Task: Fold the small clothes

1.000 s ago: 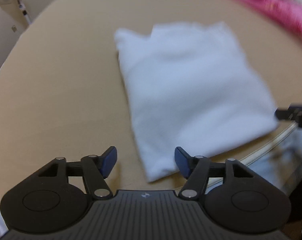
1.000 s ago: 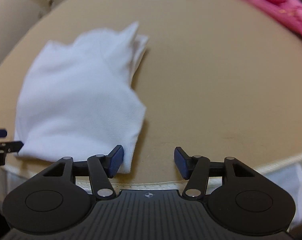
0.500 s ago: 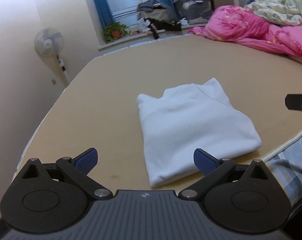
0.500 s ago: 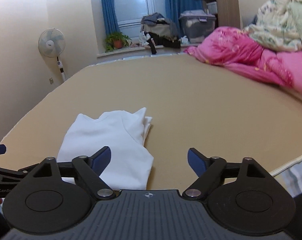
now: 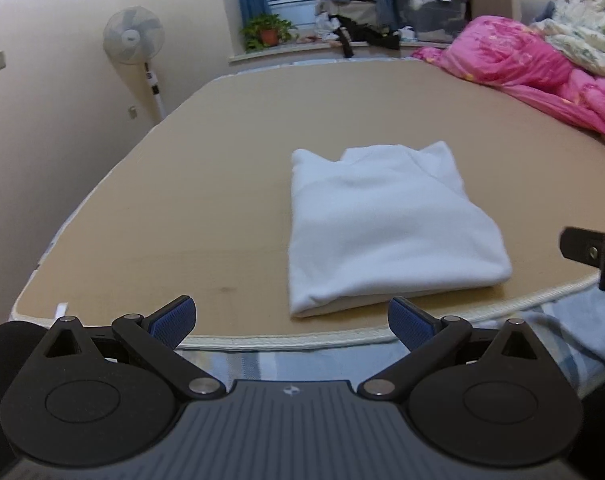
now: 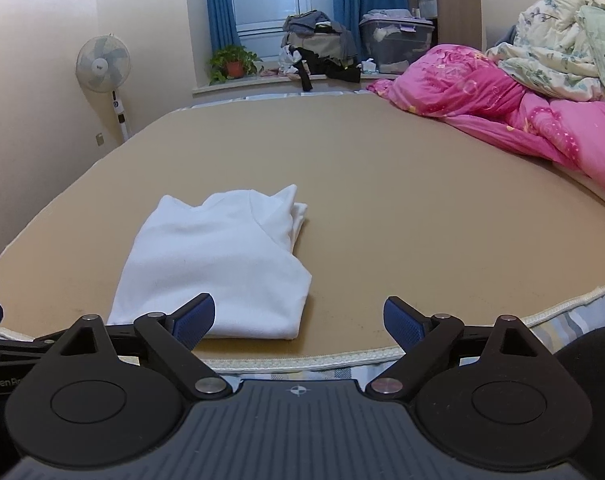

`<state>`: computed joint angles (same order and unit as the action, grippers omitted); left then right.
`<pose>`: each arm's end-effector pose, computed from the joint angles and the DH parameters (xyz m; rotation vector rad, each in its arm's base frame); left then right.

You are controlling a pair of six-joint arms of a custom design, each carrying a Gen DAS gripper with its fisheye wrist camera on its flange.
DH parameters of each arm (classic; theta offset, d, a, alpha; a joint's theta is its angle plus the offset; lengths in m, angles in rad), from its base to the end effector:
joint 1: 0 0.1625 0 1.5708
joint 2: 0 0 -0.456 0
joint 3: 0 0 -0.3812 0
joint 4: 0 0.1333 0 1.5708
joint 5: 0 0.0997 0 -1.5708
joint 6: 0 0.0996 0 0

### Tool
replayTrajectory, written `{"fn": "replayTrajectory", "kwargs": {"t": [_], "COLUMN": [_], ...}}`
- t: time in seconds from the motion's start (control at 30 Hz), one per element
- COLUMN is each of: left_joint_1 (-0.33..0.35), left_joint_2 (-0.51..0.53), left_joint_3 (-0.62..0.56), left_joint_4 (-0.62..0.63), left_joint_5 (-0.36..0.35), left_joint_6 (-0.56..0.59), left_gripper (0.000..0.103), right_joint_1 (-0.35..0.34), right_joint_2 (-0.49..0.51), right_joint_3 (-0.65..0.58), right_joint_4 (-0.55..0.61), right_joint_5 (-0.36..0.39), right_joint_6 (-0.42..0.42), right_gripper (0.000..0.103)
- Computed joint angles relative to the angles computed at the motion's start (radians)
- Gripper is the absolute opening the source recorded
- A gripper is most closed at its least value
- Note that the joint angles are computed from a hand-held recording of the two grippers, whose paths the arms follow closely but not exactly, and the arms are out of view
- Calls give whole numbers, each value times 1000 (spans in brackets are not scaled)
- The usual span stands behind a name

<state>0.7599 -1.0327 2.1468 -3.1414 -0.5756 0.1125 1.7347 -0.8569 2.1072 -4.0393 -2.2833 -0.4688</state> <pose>-0.2241 -0.5121 0.2072 0.7306 2.0907 -0.8880 0.1527 -0.5057 0.2129 0.1273 -2.0392 1.2518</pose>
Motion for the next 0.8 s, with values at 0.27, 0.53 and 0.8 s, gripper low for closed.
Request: {"fn": "replayTrajectory", "kwargs": {"t": [0.27,0.53,0.8], "left_joint_1": [31,31,30], "left_joint_2": [-32,-43,-45], "left_joint_3": [-24,-15,-13], "left_joint_4": [64,57,56], "left_joint_5": [-63,-92,-110], "left_joint_6": [-78,-65,-63], "left_gripper": [102,102,102], "right_joint_1": [-5,-3,0], "right_joint_2": [27,36,41], "right_joint_3": [-24,-23,-27], "right_joint_4": [35,28,38], "right_joint_5": [4,28,32], "right_joint_6": [-10,-36,-41], "right_gripper": [92,93,93]}}
